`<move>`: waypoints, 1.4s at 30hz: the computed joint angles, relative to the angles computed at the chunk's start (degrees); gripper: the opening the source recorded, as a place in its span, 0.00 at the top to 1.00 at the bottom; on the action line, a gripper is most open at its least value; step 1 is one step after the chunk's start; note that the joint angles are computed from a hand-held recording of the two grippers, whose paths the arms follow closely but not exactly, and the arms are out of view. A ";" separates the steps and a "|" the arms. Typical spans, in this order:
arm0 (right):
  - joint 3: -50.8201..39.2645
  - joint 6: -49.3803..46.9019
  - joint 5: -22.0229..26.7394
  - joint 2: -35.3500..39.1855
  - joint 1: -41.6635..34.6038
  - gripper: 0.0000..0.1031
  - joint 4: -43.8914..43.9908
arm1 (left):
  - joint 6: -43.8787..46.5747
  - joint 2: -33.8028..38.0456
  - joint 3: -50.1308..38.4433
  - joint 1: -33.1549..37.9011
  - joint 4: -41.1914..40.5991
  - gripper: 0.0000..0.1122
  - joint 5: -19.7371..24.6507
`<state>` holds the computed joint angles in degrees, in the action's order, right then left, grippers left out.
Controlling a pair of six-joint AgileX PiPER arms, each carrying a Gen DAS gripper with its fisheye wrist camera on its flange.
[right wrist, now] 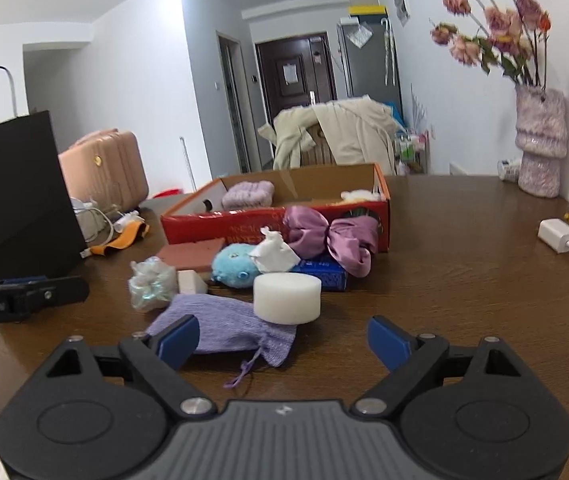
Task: Organize soft objects
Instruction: 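Grasp the iridescent plastic bag with the left tool while the right tool grasps the white foam cylinder, then place the plastic bag in the box with the left tool while the right tool places the foam cylinder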
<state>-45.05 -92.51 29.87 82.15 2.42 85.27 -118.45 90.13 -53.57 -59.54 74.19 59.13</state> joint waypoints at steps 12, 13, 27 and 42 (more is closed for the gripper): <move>-19.34 17.70 -6.07 18.51 8.62 0.25 -12.96 | 8.25 4.92 -3.10 19.16 -1.37 0.46 -19.24; -20.56 19.93 -5.95 19.44 8.84 0.29 -15.17 | 8.60 4.53 -2.72 20.19 -1.35 0.51 -21.33; -19.29 19.40 -4.03 16.76 7.52 0.46 -14.56 | 4.71 -2.22 0.65 15.55 0.74 0.76 -19.55; -1.53 5.34 1.15 -5.17 2.13 0.46 -1.88 | 0.89 -9.72 1.01 -7.66 2.18 0.76 4.00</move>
<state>-46.57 -87.17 31.02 76.97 4.56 83.39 -117.55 80.41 -52.56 -67.20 76.37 63.13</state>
